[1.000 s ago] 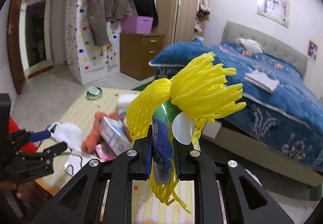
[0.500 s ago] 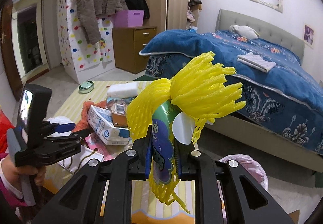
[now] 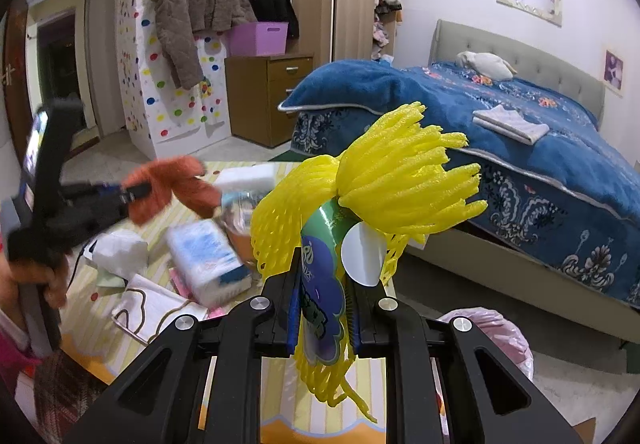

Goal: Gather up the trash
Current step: 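Grasp the orange fuzzy item with the left tool and lift it, then carry both items over the pink bin and open both tools to drop them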

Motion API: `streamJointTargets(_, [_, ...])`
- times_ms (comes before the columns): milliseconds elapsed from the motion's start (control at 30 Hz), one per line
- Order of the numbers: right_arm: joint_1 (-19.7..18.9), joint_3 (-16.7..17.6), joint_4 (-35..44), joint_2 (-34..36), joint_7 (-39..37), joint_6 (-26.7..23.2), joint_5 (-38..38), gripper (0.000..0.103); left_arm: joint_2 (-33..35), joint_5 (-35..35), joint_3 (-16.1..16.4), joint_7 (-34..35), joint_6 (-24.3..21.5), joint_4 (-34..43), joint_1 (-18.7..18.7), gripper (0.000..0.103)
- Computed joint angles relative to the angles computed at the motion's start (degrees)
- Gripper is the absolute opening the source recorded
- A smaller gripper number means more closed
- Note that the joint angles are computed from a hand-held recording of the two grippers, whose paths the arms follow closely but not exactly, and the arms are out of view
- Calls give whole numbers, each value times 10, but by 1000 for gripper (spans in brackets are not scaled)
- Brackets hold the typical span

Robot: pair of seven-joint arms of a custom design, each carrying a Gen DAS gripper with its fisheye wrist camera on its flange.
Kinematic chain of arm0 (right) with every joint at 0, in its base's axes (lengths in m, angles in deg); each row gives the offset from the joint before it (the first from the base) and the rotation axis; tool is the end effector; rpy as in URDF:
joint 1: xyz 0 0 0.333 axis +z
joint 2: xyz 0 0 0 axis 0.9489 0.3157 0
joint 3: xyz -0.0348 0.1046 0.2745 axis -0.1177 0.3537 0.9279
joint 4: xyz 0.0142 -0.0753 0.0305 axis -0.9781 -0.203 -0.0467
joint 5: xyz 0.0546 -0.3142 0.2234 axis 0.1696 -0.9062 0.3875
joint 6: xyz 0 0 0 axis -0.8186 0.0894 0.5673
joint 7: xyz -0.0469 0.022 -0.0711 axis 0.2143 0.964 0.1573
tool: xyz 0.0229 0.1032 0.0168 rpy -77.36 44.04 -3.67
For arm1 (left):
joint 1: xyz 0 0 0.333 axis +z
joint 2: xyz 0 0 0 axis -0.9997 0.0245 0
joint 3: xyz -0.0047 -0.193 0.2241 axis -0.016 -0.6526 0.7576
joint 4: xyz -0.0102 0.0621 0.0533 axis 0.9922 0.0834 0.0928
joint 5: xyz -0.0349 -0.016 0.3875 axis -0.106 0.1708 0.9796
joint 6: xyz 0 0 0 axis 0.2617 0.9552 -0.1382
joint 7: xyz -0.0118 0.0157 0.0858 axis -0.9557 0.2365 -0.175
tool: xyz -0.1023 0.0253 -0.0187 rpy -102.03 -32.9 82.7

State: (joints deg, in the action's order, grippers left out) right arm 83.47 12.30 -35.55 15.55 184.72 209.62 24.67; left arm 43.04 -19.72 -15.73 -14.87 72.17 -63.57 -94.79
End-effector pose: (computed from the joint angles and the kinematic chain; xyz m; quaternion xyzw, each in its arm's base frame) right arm 0.5305 0.1840 0.5310 -0.7223 0.5294 -0.2892 0.3382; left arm 0.5753 -0.1778 0.4968 -0.6372 0.6319 -0.2836 0.3379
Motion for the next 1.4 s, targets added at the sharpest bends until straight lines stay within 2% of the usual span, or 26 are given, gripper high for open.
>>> streamJointTargets(233, [-19, 9, -16, -28, 34, 13, -33, 19, -71, 44, -11, -56, 38, -30, 25, 13])
streamJointTargets(333, [-19, 8, -25, -42, 26, 12, -27, 19, -102, -2, -20, -25, 78, -58, 34, 13])
streamJointTargets(433, [-22, 8, -40, -60, 15, 10, -18, 19, -123, -28, -39, 9, 96, -82, 38, 13])
streamJointTargets(600, [-45, 21, -69, -88, 31, -6, -30, 19, -136, -135, -48, 92, 132, -125, 15, 13])
streamJointTargets(833, [-88, 32, -113, -135, 63, -31, -56, 19, -93, -319, -42, 262, 151, -121, -55, 13])
streamJointTargets(967, [-123, 39, -132, -159, 90, -46, -80, 19, -63, -376, -57, 322, 154, -98, -71, 13])
streamJointTargets(1167, [-168, 46, -145, -165, 129, -73, -126, 20, 14, -401, -73, 366, 144, -20, -97, 13])
streamJointTargets(1400, [-175, 17, -149, -141, 140, -93, -141, 21, 125, -392, -65, 382, 108, 110, -145, 13])
